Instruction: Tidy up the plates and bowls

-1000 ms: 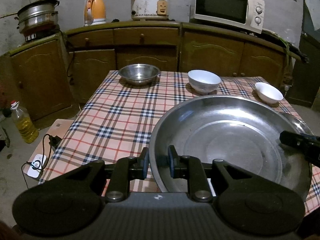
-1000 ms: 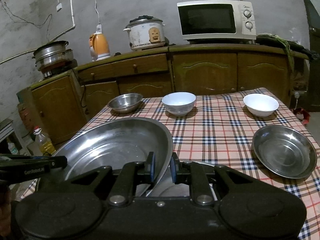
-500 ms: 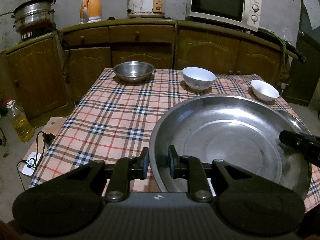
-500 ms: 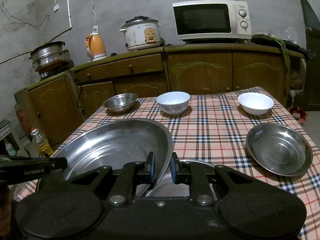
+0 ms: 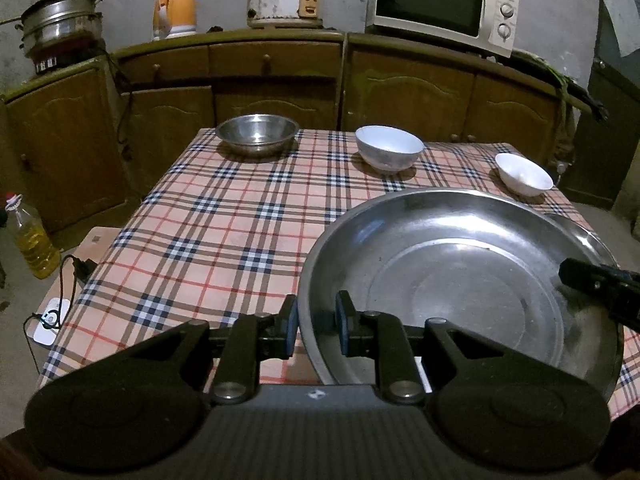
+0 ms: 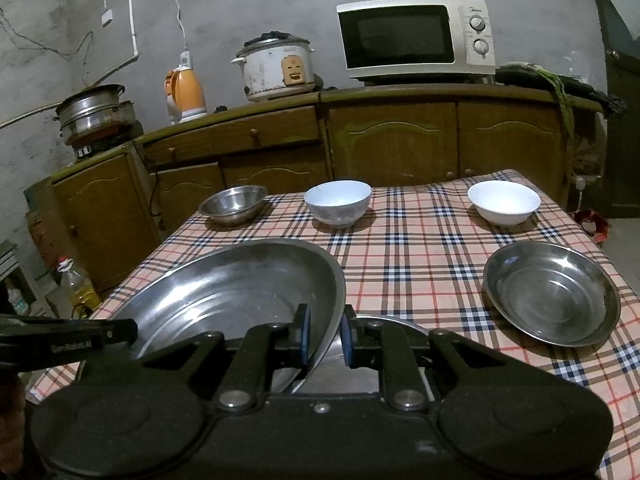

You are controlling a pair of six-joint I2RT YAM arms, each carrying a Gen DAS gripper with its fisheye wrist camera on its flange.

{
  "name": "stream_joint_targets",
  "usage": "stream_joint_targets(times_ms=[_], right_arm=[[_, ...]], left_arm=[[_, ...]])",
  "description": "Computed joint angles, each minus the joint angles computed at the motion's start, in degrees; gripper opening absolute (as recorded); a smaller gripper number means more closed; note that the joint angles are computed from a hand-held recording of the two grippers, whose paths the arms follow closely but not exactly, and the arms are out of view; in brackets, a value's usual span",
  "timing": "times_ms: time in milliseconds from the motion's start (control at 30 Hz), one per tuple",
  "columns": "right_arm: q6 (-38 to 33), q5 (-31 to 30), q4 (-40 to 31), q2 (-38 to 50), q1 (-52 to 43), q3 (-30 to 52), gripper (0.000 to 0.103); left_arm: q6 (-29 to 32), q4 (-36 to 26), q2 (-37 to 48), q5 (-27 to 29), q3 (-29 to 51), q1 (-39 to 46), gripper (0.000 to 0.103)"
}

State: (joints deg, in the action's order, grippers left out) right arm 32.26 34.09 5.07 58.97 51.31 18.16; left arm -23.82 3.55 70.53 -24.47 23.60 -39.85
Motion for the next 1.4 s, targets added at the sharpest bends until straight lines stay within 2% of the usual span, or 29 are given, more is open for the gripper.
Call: stream_joint_targets(times_ms=[767, 933, 1267, 1400], right_arm=[[2.31, 1.95, -1.40, -1.57, -1.29, -2.17, 0.021], [3.31, 2.53, -4.13, -4.50, -2.27, -3.19, 0.021], [10.10, 5.44, -16.69, -15.19, -2.29, -5.76, 0.021], [8.41, 3.97, -15.26, -15.51, -4.37, -6.54, 0.021]], left_arm=[[-0.01, 3.11, 6.63, 0.85, 2.62, -2.27, 0.021], [0.35, 3.66, 9.01, 1.55, 4.18, -3.31, 0.021], [2.51, 3.90, 14.00, 2.22, 8.53, -6.58, 0.020], [2.77, 4.72, 14.98, 1.67, 8.56, -6.76, 0.020]])
